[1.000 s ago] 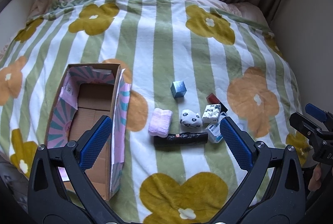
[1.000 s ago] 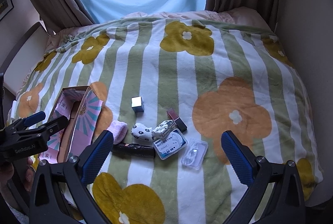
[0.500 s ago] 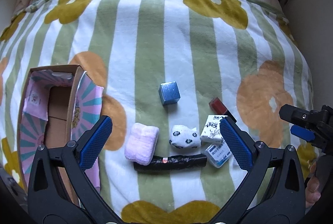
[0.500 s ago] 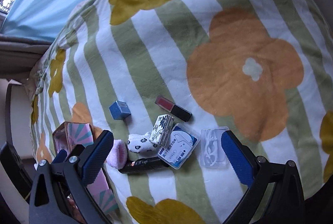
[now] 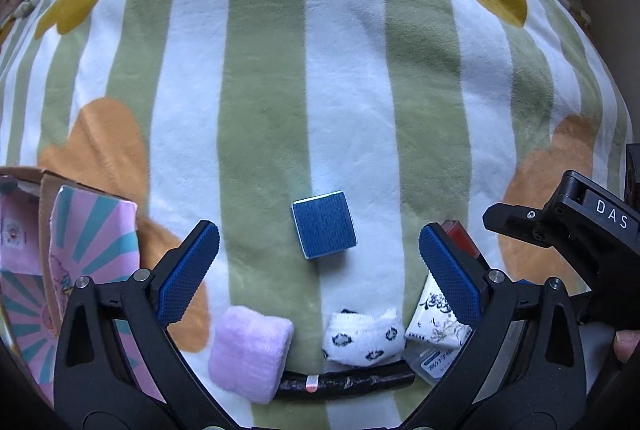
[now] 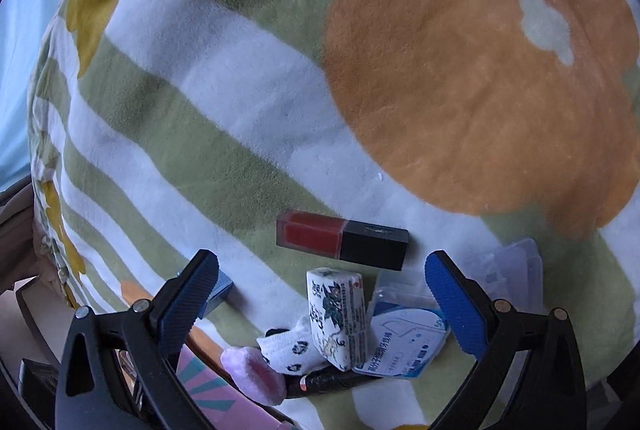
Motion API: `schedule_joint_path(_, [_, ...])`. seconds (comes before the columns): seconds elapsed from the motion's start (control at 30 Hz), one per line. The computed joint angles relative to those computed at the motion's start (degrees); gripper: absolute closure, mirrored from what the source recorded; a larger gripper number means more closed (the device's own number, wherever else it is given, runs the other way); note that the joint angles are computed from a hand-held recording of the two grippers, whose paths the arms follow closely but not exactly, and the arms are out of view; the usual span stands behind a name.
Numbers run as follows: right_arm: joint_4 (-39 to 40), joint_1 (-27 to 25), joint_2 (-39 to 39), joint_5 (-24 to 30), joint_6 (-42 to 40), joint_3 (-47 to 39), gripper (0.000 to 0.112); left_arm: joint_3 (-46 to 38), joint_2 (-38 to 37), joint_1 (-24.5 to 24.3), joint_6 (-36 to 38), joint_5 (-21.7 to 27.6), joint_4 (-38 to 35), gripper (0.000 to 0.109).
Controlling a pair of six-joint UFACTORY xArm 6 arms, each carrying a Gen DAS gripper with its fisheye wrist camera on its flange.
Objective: Organize objects
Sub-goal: 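Grasp the blue cube with the left tool while the right tool grasps the red lipstick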
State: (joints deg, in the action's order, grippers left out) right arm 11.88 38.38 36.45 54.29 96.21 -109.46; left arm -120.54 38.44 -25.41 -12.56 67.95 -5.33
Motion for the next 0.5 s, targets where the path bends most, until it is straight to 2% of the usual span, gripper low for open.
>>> schedule_joint_path(0.1, [2.3, -0.6, 3.4, 4.1, -0.3, -4.3, 0.015, -4.1, 3.6, 0.0, 0.0, 1.9, -0.2, 0.012])
schedule_joint_path(0.3, [3.1, -0.2, 4.3, 5.2, 1.9, -3.9, 0.027, -3.9, 5.1, 0.3, -0.6, 2.4, -1.8, 0.018])
schedule_joint_path(0.33, [3.6, -0.3, 4.4, 5.7, 1.5, -3.9, 0.031, -3.4, 5.1, 0.3, -0.6, 2.3, -2.2, 0.023])
schedule_joint_path(0.4, [4.1, -0.2, 3.6, 5.0, 1.8, -2.1, 0.031, -2.8, 5.2, 0.4, -0.2, 2.4, -3.3, 0.034])
schedule_joint_path(0.47, [3.6, -0.1, 2.6, 4.2, 2.7, -0.4, 0.031, -2.8, 5.7, 0.7, 0.4, 3.1, -5.0, 0.062])
schedule_joint_path(0.5, [3.5, 0.0, 2.2, 4.2, 2.8, 0.1, 0.031, -2.7, 5.8, 0.9, 0.6, 3.2, -5.8, 0.068])
